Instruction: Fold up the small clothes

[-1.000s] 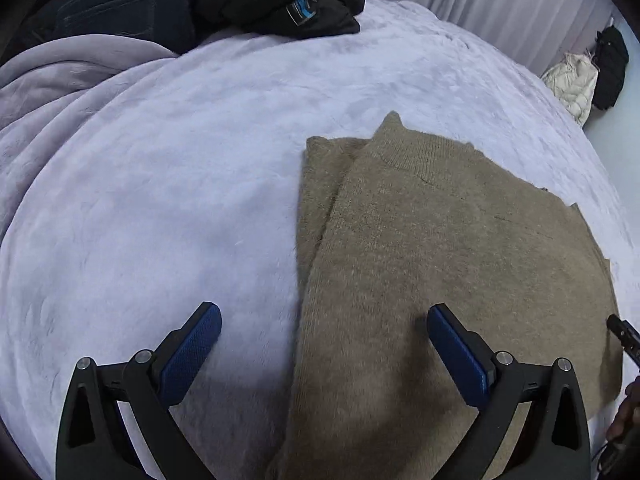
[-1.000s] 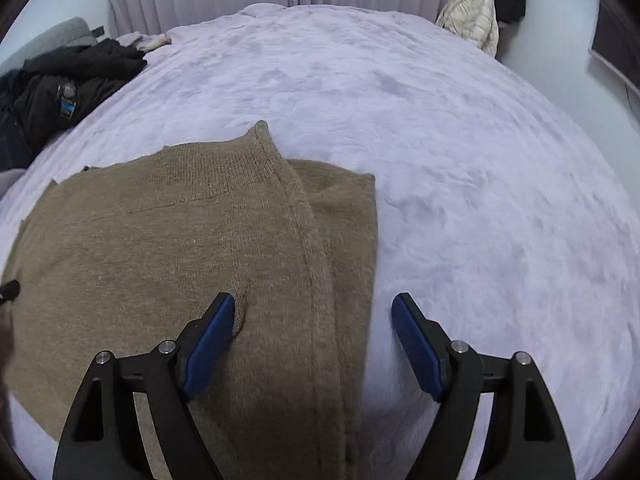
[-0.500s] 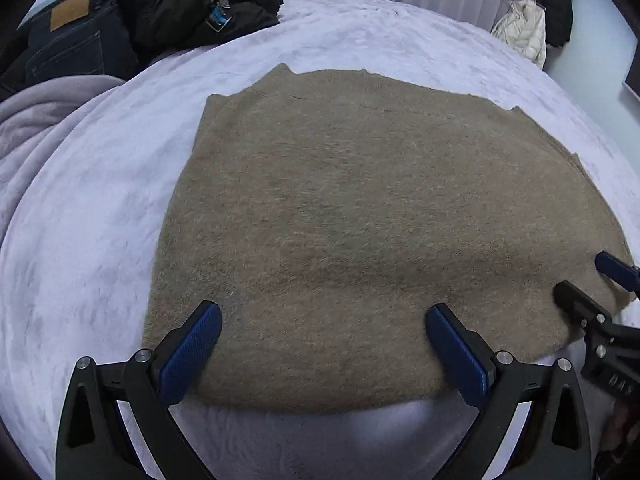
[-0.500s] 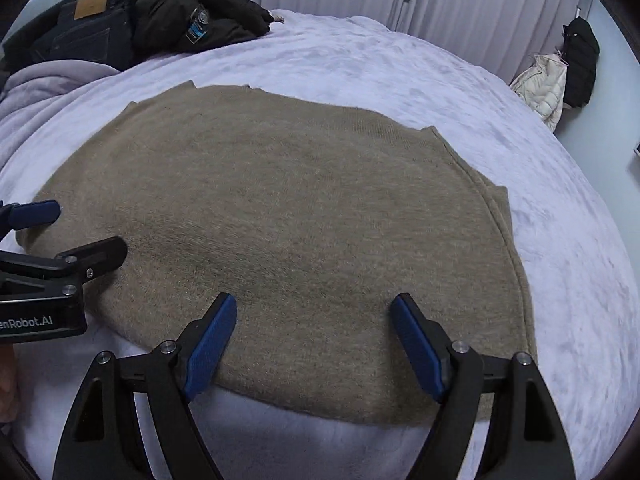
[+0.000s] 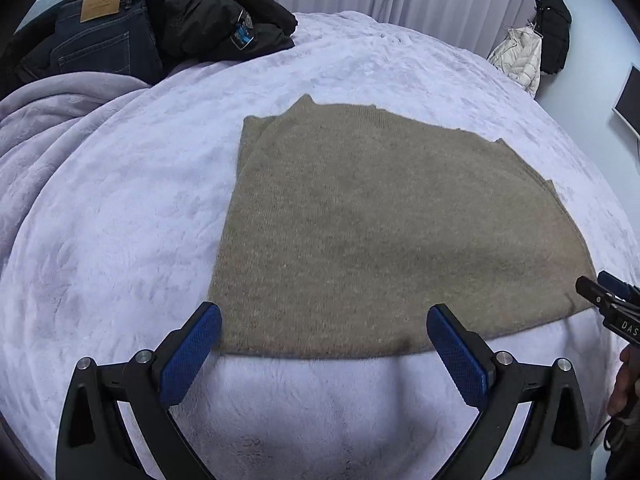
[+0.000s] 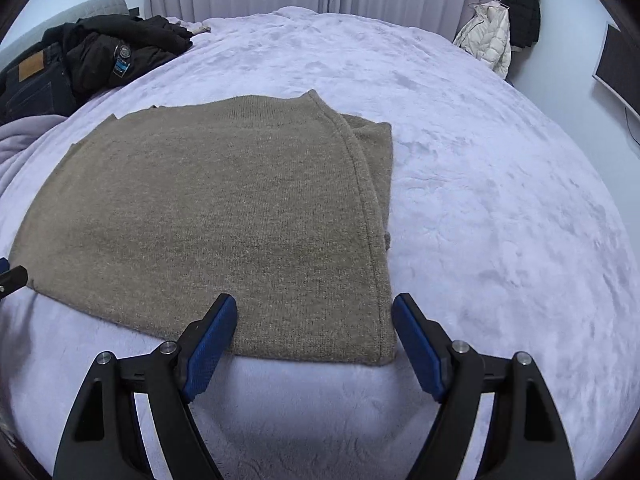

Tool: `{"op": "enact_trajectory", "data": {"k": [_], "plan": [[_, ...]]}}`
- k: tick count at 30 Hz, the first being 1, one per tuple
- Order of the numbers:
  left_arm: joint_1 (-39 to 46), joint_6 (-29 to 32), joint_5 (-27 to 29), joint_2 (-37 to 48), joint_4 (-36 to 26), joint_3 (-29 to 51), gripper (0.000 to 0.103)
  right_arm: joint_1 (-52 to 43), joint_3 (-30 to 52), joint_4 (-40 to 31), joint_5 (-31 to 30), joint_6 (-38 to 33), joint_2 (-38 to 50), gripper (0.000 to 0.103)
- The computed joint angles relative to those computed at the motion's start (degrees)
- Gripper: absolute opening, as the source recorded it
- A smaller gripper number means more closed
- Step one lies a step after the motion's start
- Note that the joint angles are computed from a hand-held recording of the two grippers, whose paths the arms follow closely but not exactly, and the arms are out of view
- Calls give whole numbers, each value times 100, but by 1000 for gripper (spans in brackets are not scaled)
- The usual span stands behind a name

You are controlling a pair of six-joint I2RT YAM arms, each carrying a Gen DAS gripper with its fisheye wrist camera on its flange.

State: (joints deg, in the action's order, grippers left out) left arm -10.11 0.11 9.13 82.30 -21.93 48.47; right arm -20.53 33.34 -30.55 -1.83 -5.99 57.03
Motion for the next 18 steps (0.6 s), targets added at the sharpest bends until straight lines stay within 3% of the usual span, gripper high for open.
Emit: {"op": "enact_trajectory", "data": {"k": [2,6,12,18], "plan": [[-213,-114,-154,162,-23,293,103,226,145,-34,-21,224,65,83],[-693,-340,-666,782,26,1003,103,1084,510,219,549,600,704,83],[-985,-547,-788,1525,-72,1666,103,1608,997,466,734,852,1699,83],[-1204,-577,-885,1993,-15,1900,103,1593,1180,682,665,894,2156,83]]}}
